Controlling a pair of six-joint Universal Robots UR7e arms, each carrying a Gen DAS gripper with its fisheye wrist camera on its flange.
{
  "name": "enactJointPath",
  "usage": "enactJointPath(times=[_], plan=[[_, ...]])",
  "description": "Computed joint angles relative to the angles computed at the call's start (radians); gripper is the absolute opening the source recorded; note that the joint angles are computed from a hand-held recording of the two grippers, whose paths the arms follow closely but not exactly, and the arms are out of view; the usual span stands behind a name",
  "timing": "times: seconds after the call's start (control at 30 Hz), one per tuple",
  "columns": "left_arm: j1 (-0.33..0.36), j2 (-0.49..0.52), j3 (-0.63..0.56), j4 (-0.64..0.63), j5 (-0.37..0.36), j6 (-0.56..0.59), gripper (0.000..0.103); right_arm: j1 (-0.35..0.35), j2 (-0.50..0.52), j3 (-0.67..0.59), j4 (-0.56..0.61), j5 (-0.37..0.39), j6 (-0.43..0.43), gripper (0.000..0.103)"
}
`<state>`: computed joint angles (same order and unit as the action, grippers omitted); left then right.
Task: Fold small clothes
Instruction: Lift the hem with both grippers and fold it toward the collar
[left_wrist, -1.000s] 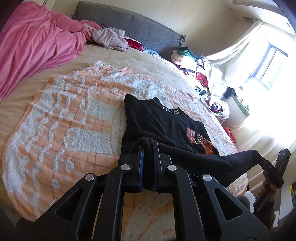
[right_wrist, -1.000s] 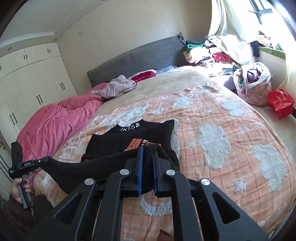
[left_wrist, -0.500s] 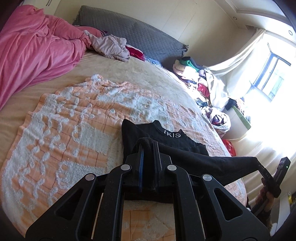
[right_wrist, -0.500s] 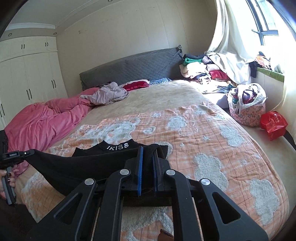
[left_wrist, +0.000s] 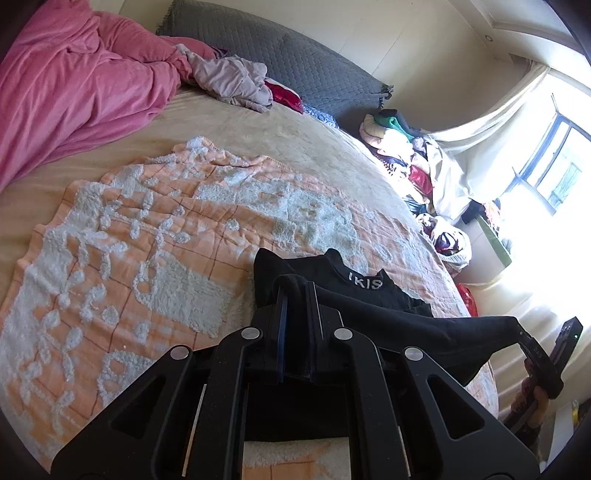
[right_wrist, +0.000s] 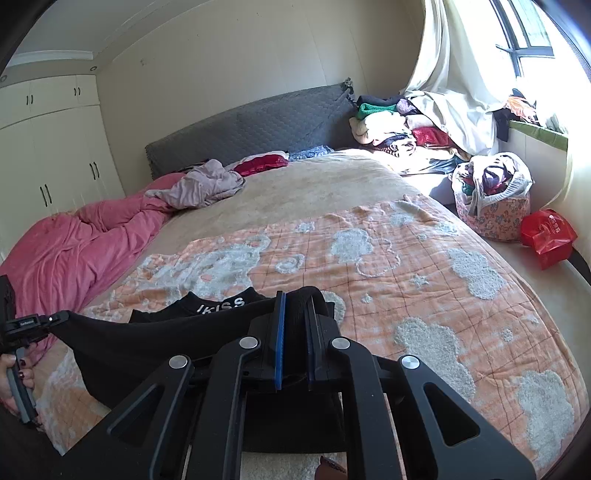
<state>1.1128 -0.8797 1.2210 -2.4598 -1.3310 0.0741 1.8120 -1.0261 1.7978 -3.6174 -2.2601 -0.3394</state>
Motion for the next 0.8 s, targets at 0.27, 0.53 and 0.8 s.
enactJointPath(times=[0.27,0.53,0.8], plan=[[0.013,0.057,-0.067,0.029,0.021,0.013,0.003,-0.033,0.029,-0.042,0.038,0.006,0.009,0.008],[0.018,0.087,-0.087,0.021,0.036,0.025,0.003,-0.064,0.044,-0.058,0.055,0.020,0.026,0.008],[0.025,0.111,-0.102,0.022,0.055,0.028,0.003,-0.081,0.067,-0.082,0.075,0.011,0.020,0.008]])
